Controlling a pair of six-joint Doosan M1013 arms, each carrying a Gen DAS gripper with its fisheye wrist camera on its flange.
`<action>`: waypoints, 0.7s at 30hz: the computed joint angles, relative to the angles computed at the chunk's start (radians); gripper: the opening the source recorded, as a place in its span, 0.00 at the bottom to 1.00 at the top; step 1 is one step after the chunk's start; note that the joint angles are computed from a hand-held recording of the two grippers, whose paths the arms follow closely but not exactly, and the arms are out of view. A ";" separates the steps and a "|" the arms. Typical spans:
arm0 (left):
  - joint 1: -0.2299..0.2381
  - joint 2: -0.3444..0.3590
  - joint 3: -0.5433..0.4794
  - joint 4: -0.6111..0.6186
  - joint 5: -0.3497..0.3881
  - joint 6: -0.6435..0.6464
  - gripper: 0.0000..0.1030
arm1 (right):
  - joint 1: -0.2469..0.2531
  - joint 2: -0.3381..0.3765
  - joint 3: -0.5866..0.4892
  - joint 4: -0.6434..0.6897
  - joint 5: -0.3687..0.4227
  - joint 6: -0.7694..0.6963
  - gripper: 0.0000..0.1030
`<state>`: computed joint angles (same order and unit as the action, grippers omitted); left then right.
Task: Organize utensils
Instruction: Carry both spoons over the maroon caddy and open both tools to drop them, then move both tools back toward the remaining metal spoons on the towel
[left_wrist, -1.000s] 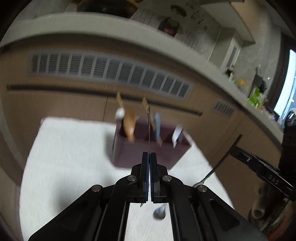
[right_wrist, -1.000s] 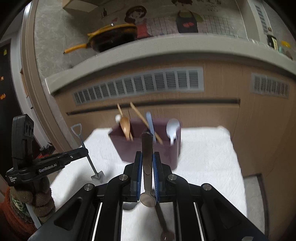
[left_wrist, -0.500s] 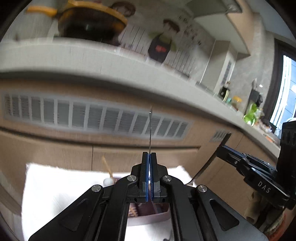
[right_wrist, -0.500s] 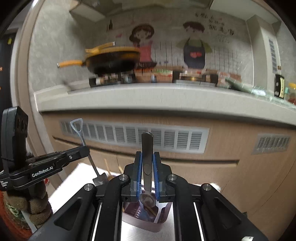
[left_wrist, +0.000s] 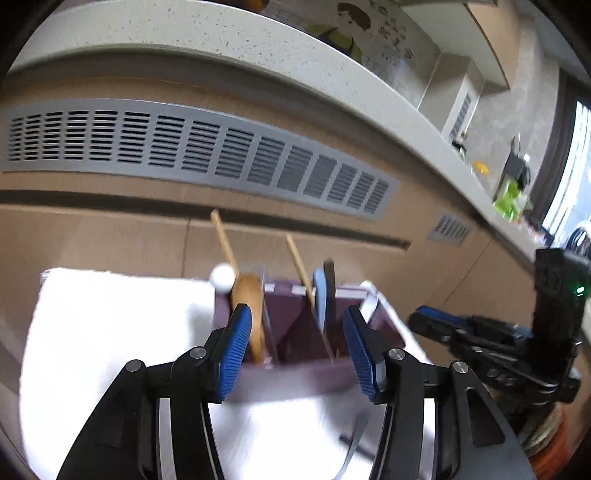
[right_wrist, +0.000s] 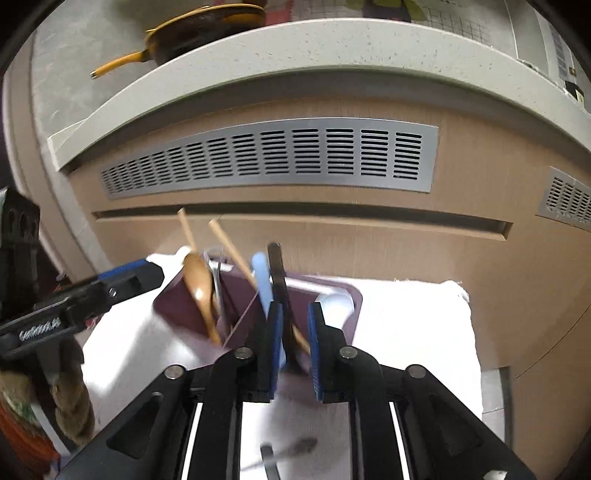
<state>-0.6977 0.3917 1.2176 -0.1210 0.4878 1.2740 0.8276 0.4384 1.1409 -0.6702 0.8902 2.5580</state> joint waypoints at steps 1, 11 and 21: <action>0.001 -0.012 0.019 0.010 0.007 -0.003 0.51 | 0.005 -0.011 0.021 0.014 -0.006 -0.010 0.23; -0.059 -0.042 0.138 0.050 0.181 -0.045 0.51 | 0.048 -0.039 0.173 0.230 0.018 -0.069 0.24; -0.105 -0.057 0.152 0.188 0.189 -0.095 0.51 | 0.059 -0.026 0.188 0.237 0.053 -0.072 0.23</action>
